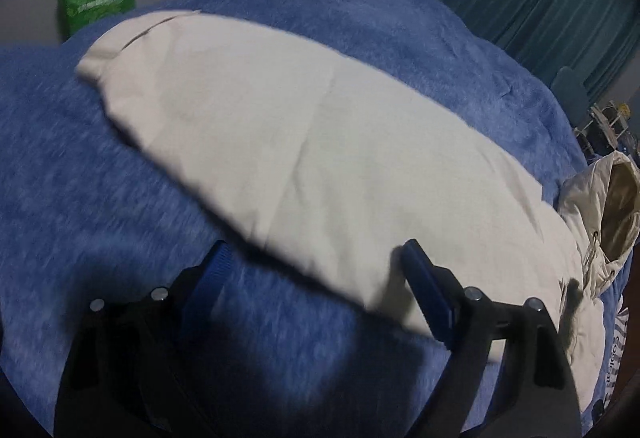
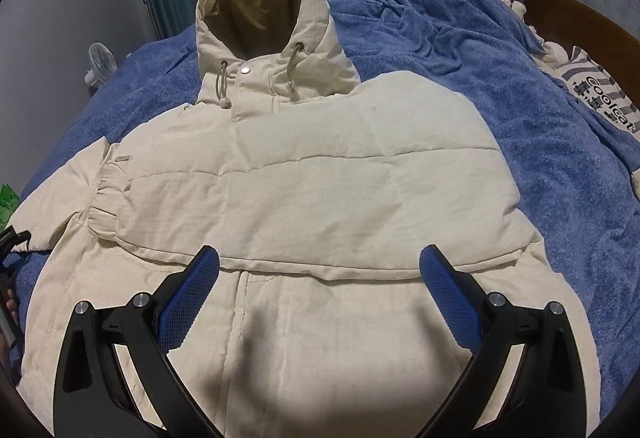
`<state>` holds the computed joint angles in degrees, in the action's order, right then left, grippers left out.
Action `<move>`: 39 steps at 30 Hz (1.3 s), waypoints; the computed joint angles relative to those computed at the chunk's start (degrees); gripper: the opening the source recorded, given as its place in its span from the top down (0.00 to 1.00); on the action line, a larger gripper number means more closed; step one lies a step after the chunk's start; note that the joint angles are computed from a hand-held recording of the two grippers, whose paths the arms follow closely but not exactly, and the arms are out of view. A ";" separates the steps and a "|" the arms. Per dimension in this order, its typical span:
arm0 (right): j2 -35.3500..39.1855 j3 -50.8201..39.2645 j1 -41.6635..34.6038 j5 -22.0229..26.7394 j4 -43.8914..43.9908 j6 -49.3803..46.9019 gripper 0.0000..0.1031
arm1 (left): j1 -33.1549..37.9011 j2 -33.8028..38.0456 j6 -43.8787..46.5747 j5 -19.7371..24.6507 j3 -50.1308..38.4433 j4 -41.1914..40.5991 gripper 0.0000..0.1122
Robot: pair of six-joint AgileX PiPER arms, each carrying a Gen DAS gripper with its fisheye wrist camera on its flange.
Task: Fold large clothes
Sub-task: 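Grasp the other sleeve with the left tool and fold it across the body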
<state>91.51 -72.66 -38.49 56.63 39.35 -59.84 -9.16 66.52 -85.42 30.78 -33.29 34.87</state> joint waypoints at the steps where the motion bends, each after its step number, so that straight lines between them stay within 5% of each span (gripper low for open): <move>1: -0.06 0.16 0.08 -0.21 -0.21 -0.01 0.06 | 0.63 0.21 -0.38 -2.14 0.46 0.94 0.35; 3: -0.06 0.42 0.21 -0.53 -0.36 -0.38 0.06 | 1.15 0.50 -4.25 -3.90 1.00 4.36 0.53; 4: -0.08 0.51 0.32 -0.65 -0.46 -0.45 0.06 | 1.47 -0.45 -6.60 -3.57 1.47 6.76 0.74; 5: -0.15 0.66 0.51 -0.80 -0.66 -0.44 0.06 | 0.44 -1.79 -10.64 -2.39 1.79 10.10 0.83; 12: -0.60 1.21 1.17 -1.40 -0.70 -1.08 0.06 | -15.30 -2.62 -17.60 17.88 -7.04 21.67 0.93; 21: -0.86 0.15 -0.03 -0.02 0.56 -0.95 0.06 | -36.00 4.85 -14.44 33.38 -25.04 31.08 0.96; 28: -0.56 -0.71 -0.54 0.92 1.04 -0.27 0.06 | -45.62 13.36 -7.96 34.60 -36.52 34.03 0.97; 39: 1.32 -3.42 -1.93 1.92 0.48 2.86 0.06 | -49.05 30.03 7.64 20.62 -51.69 23.84 0.97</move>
